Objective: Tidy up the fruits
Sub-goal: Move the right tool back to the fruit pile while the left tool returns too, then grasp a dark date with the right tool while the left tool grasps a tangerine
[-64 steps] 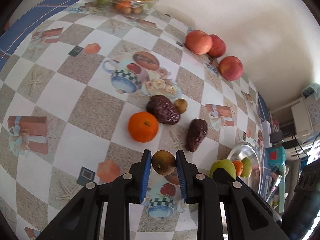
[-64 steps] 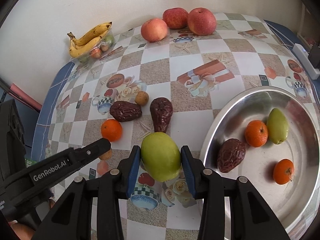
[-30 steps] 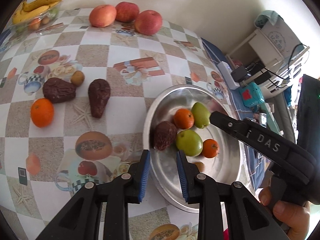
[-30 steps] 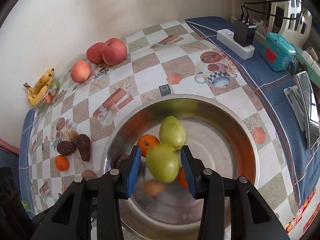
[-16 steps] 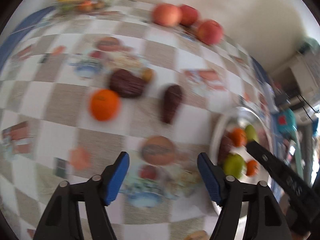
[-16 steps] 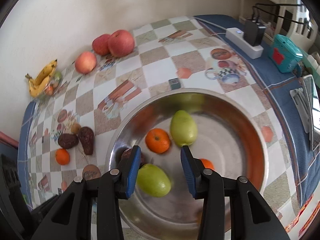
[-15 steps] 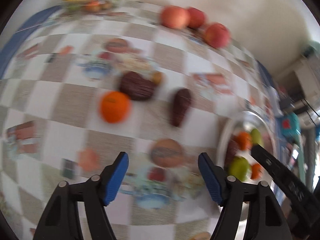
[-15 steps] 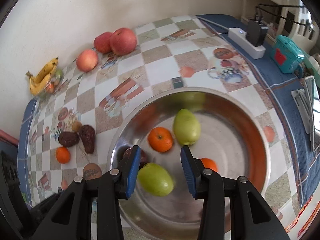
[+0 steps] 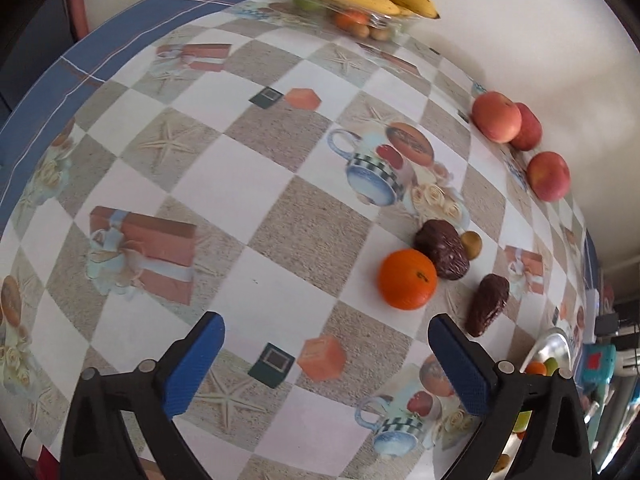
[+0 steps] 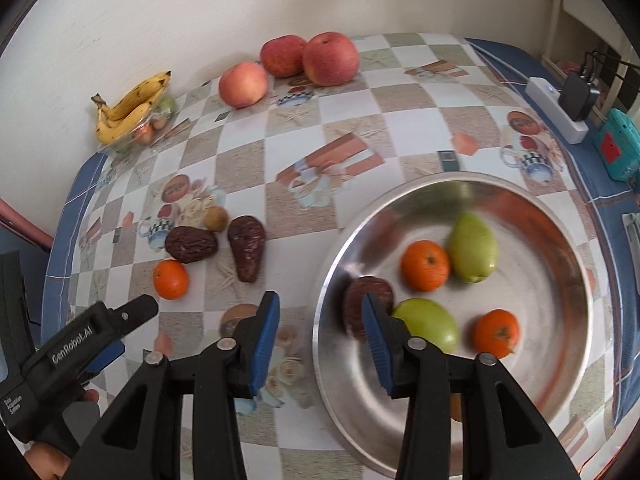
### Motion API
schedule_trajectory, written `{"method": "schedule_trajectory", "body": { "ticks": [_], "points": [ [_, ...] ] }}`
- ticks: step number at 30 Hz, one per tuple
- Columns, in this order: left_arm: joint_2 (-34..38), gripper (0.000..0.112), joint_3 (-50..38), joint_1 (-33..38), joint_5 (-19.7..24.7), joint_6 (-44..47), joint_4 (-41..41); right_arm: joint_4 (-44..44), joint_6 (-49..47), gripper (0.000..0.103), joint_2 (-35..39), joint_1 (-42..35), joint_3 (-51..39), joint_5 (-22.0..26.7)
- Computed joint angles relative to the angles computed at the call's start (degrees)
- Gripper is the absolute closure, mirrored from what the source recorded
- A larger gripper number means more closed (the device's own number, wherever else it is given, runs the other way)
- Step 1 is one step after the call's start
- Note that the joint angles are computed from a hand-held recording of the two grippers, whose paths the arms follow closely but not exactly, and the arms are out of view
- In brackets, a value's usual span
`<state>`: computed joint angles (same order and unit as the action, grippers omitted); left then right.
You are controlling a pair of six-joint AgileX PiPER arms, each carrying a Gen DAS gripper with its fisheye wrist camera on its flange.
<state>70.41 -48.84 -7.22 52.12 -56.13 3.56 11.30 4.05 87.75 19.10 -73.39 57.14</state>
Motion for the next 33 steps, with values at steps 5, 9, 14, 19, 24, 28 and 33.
{"method": "schedule_trajectory", "body": {
  "ticks": [5,9,14,19,24,28,33],
  "points": [
    [0.92,0.009,-0.62,-0.97,-0.44,0.24,1.3,0.32,0.93,0.042,1.37,3.04,-0.51,-1.03],
    [2.9,0.009,-1.92,-0.6,-2.18,1.69,0.97,2.16,-0.02,0.042,2.05,4.61,-0.3,-4.23],
    [4.74,0.009,-2.02,2.53,-5.67,6.0,-2.81,5.51,-2.08,0.042,4.01,5.04,-0.07,-9.0],
    [5.83,0.017,-1.32,4.03,-8.6,8.75,-6.46,5.3,-2.55,0.042,6.66,5.71,-0.35,-12.07],
    [7.01,0.031,-0.69,5.32,-10.78,14.73,-12.69,6.64,-4.35,0.042,9.18,6.38,-0.2,-14.21],
    [7.31,0.061,-0.5,6.14,-12.4,20.63,-17.38,7.22,-4.64,0.056,10.42,7.2,0.18,-15.36],
    [6.73,0.073,-0.43,6.11,-12.5,23.12,-20.11,6.17,-4.55,0.081,10.11,8.53,0.46,-16.38]
  ]
}}
